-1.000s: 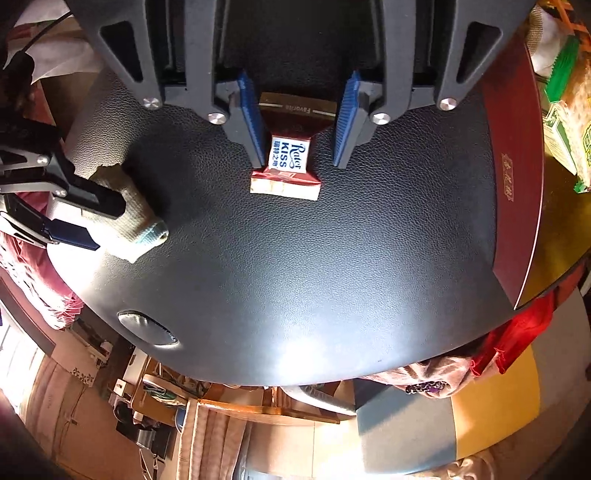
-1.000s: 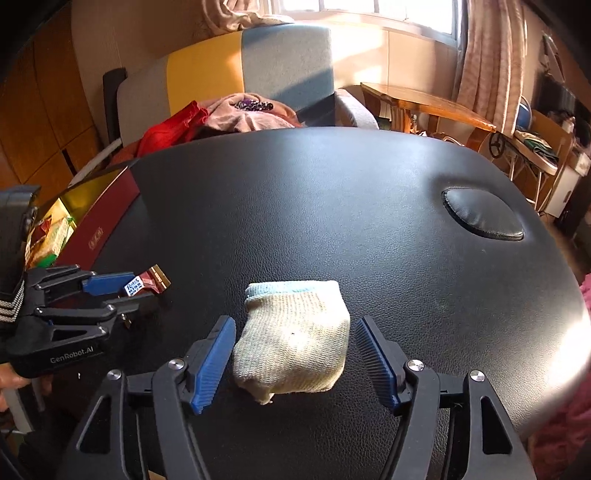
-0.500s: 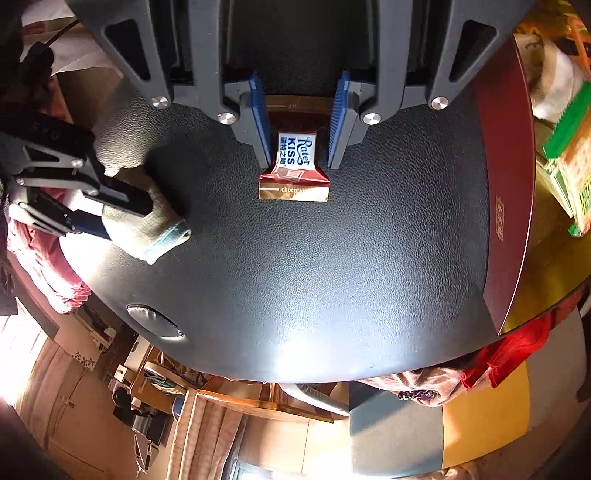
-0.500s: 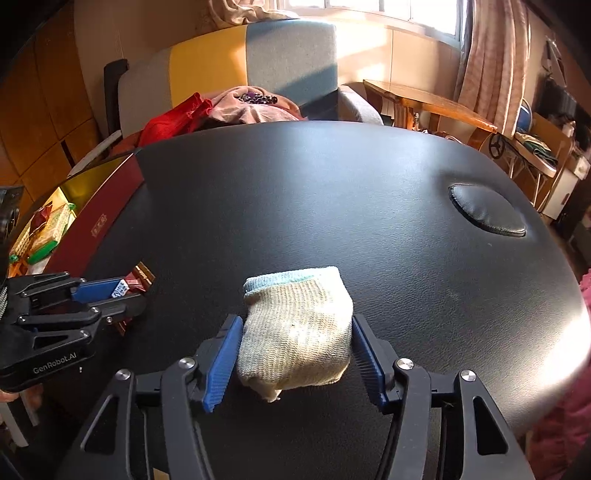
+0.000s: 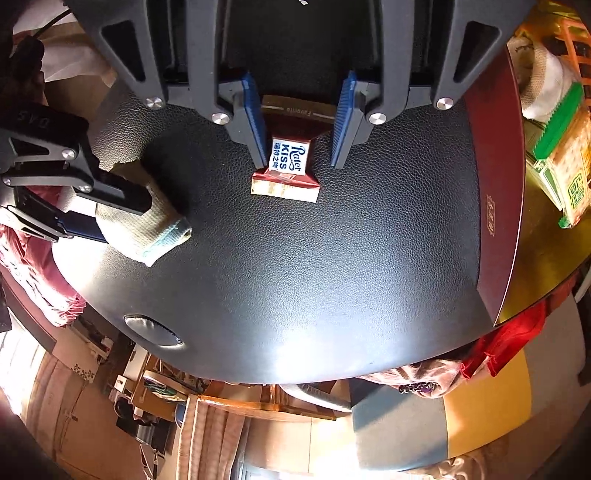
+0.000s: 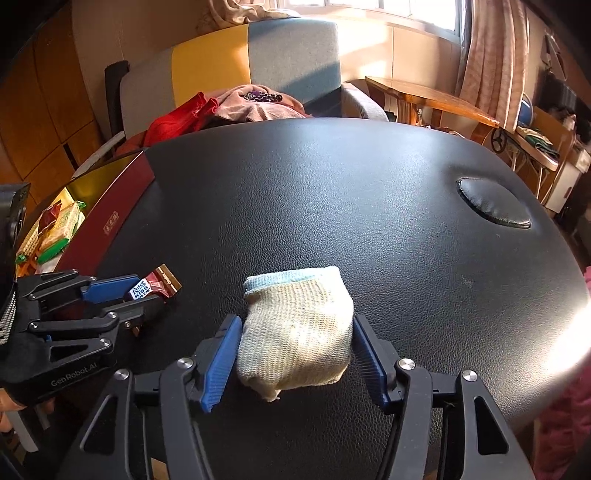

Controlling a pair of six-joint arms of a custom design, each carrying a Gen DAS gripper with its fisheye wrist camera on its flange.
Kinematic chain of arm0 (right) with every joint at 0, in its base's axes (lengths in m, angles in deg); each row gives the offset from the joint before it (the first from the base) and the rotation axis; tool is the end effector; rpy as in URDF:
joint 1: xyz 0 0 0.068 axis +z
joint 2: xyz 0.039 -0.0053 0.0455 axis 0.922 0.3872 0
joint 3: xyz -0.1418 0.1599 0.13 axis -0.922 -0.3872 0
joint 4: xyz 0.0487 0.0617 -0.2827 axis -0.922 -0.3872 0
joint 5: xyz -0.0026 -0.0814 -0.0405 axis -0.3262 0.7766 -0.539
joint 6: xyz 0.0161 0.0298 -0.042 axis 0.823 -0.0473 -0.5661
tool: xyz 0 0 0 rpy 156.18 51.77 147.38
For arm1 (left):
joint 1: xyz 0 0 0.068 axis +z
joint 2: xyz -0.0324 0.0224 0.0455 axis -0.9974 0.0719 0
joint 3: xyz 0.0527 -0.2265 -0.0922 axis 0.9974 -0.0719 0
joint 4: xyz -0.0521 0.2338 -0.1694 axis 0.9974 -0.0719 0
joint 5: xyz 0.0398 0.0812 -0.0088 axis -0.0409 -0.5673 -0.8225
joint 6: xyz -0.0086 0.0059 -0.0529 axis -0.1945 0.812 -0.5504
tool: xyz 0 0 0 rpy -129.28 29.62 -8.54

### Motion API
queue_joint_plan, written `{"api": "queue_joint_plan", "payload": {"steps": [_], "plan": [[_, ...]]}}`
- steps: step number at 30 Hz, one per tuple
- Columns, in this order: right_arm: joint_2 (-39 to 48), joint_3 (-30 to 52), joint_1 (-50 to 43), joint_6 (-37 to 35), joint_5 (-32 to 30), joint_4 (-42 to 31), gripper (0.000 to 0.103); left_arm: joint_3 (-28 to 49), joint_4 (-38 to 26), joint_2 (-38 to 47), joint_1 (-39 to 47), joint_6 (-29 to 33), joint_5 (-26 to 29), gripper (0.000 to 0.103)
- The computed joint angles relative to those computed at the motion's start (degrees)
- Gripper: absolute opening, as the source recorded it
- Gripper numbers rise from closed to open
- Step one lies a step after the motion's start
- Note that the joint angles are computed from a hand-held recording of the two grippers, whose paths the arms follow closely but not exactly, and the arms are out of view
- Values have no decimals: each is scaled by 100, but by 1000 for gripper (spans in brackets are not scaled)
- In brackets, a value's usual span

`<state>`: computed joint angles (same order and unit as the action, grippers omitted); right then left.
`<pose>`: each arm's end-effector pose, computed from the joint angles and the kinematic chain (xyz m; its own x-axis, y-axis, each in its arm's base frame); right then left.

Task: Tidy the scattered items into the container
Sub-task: 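Lift the Kiss candy with the left gripper while the right gripper holds the sock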

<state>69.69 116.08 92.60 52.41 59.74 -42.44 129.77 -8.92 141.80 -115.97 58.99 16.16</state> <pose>0.2878 0.1283 0.0384 -0.7877 0.0124 -0.6160 -0.0288 0.9980 0.0569 0.3356 -0.1956 0.0194 -0.7531 0.3435 -0.5611 0.4553 0.8878 -0.0675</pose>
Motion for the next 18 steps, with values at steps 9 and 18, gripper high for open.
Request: {"api": "queue_joint_plan", "payload": {"steps": [9,18], "plan": [[37,84,226,298,301,-95,58,-505,319,-411,53,-156,-72,34],[169,273,502,299,562,-310,58,-1097,494,-1234,222,-173,100,34]]}}
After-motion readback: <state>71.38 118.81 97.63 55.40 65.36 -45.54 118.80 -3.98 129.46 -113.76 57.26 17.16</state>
